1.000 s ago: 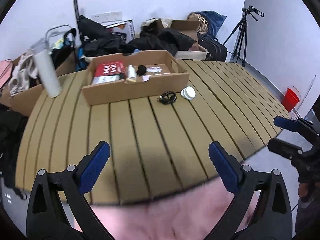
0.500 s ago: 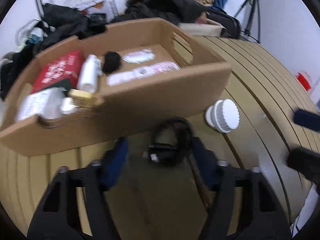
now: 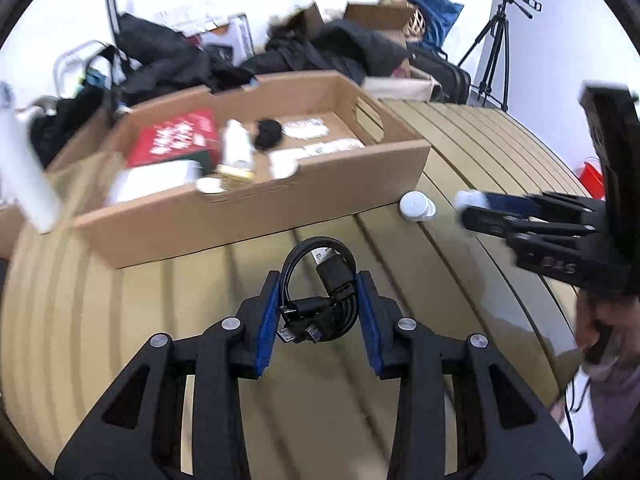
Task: Organize objects
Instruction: 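Grasp the black cable with the left gripper while the right gripper grasps a white round lid, then carry the cable and white lid into the tray with both grippers and release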
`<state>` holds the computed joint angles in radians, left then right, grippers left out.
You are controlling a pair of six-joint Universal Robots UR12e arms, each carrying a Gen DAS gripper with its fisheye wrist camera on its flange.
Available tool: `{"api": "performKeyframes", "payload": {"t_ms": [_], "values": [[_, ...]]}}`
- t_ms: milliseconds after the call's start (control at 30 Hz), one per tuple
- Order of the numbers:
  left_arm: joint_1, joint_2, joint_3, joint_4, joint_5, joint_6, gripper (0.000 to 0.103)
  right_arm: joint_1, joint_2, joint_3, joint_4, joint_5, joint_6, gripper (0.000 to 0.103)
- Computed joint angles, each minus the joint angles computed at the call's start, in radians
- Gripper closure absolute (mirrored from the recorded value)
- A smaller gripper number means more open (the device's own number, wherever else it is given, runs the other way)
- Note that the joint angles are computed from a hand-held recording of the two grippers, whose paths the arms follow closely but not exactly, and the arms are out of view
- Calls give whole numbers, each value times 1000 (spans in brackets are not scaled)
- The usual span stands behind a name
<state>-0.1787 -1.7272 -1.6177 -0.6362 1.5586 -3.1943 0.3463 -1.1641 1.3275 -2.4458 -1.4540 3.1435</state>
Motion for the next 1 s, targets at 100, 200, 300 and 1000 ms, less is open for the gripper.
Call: {"api": "performKeyframes", "payload": {"t_ms": [100, 200, 300, 1000], "values": [[3, 58, -26, -47, 30, -29, 70, 2, -80, 73, 15, -28, -1, 62], [-2, 131, -63, -87, 73, -70, 70, 5, -157, 138, 20, -36, 15, 62], [-3, 197, -100, -106, 74, -110, 70, 20, -228, 194, 18, -79, 19, 62], [26, 189, -7, -56, -36, -89, 70, 57, -278, 184, -36, -29, -53, 62]]}}
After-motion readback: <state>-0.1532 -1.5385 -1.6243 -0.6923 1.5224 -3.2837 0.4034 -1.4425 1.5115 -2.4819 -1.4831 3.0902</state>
